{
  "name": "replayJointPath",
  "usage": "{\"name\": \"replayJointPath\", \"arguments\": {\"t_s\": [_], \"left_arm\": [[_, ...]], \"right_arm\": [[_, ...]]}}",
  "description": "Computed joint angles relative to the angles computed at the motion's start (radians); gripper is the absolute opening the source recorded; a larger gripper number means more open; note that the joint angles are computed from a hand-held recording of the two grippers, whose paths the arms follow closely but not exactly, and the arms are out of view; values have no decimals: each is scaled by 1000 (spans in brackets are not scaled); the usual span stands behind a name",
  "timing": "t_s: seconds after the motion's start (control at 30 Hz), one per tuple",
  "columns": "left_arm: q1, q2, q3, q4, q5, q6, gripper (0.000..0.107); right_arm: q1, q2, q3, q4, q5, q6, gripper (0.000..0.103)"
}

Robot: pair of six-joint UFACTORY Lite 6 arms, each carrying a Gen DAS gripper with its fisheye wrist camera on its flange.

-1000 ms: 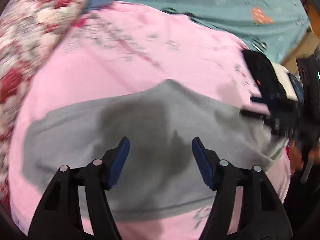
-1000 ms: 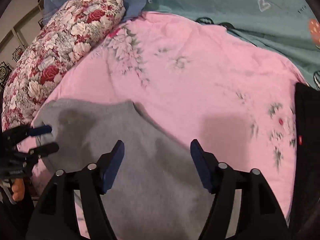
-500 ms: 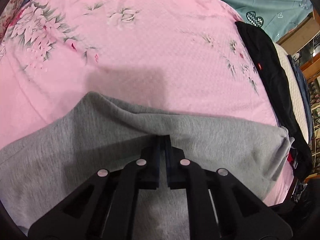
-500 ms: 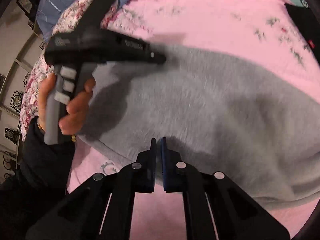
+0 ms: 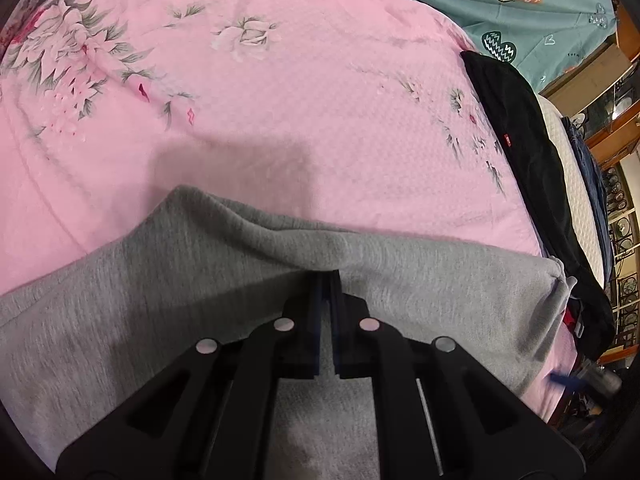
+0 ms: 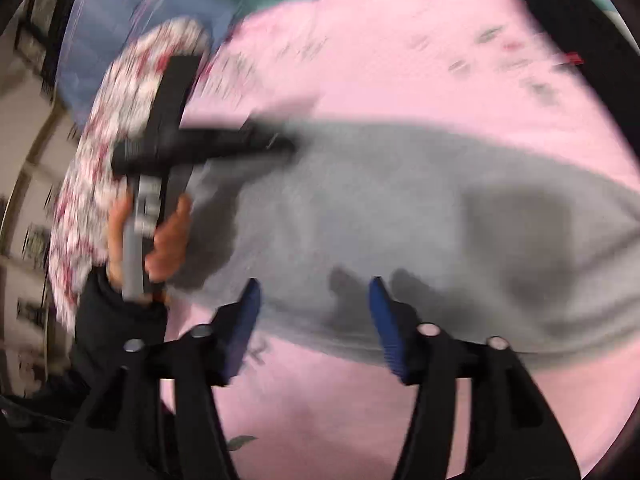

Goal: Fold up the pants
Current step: 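Grasp the labelled cuffs with the right tool while the left tool holds the fold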

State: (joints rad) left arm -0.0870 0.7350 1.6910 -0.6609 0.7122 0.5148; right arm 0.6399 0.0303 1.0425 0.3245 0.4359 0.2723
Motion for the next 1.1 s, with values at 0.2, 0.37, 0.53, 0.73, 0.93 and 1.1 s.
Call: {"name": "replayJointPath", "arguments": {"t_s": [0.2, 0.37, 0.53, 0.73, 0.93, 1.1], "left_arm": [[-21, -40, -52, 42, -57, -9, 7], [-46, -131, -164, 94, -119, -57, 7], [-7, -487, -546, 20, -182, 50, 32], [234, -793, -872, 69, -248, 39, 34], [507, -720, -886, -183, -128, 376, 34], [406, -756, -930, -98, -253, 288, 34]], "right_arm": [[-343, -504, -294, -244, 206, 275, 76], [-858, -714, -485, 92, 336, -122, 76], [-1103, -668, -598, 407, 413, -462, 76], [-1165, -557, -572, 520, 417, -604, 76], [-1102, -320, -481, 655, 322, -684, 76], [-1065, -209, -443, 779, 275, -724, 77]]}}
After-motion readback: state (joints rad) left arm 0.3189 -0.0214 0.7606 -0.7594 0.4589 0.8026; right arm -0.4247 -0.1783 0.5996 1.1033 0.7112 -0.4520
